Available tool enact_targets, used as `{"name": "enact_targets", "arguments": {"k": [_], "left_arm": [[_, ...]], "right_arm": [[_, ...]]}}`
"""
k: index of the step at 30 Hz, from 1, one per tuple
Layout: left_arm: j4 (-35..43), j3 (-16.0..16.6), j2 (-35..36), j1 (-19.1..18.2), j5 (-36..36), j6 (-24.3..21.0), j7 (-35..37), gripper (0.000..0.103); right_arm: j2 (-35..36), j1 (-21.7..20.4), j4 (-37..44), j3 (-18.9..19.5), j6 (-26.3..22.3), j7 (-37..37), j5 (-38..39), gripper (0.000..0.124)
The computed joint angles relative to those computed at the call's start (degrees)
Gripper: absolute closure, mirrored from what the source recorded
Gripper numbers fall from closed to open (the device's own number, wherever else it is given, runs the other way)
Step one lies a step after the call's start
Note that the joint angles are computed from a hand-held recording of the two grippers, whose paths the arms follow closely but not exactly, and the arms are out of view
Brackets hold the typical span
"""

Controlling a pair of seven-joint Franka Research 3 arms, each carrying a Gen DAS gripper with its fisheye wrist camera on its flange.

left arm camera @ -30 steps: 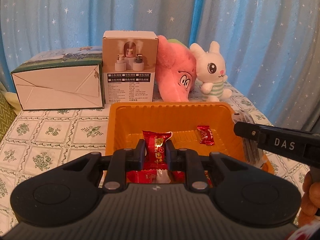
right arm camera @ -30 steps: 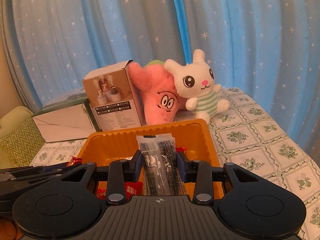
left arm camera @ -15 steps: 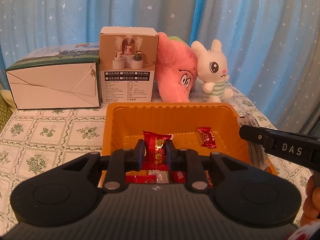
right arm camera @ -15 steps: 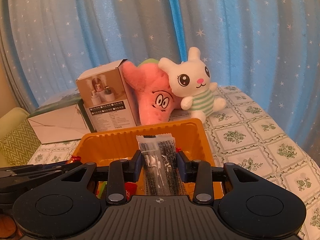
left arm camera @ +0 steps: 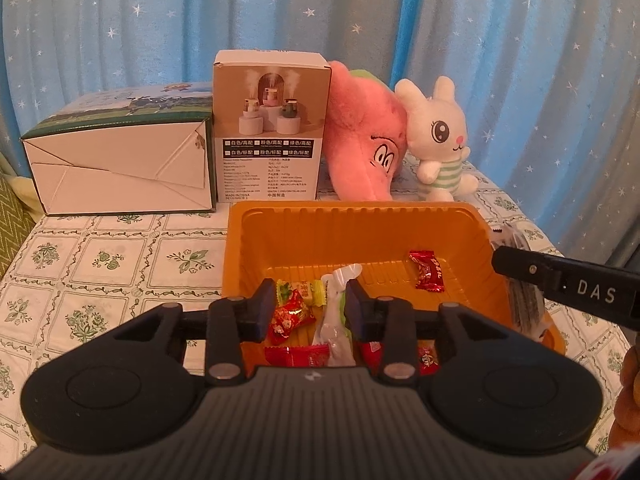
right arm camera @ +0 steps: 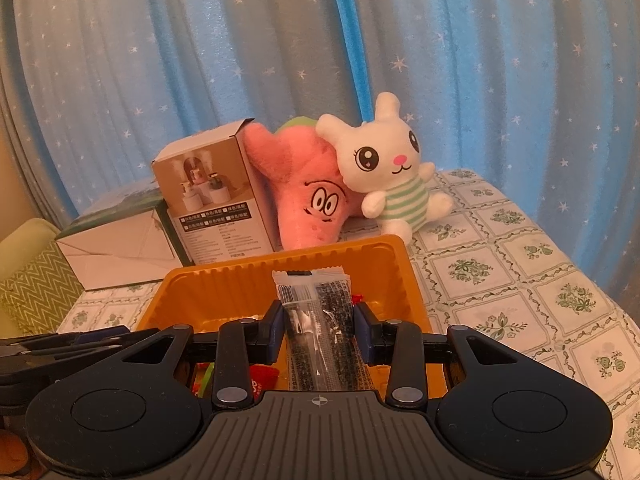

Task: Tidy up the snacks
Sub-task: 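Lower both held snacks into the basket and open both grippers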

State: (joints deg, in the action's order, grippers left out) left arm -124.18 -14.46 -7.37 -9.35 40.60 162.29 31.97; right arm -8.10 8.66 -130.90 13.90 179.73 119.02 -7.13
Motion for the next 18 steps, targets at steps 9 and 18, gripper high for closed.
{"name": "enact_targets", "arguments": {"k": [9, 18], "left_arm": [[0.1, -0.2, 0.3, -0.4, 0.3, -0.3, 0.3, 0.069], [0.1, 0.0, 0.4, -0.5, -0.2, -0.5, 0.8, 0.069]], "right_arm": [[0.1, 0.4, 0.0, -0.3, 0.3, -0.5, 0.6, 0.087], [1.1, 0.6, 0.6, -0.5, 0.7, -0.2, 0.6, 0.087]]}}
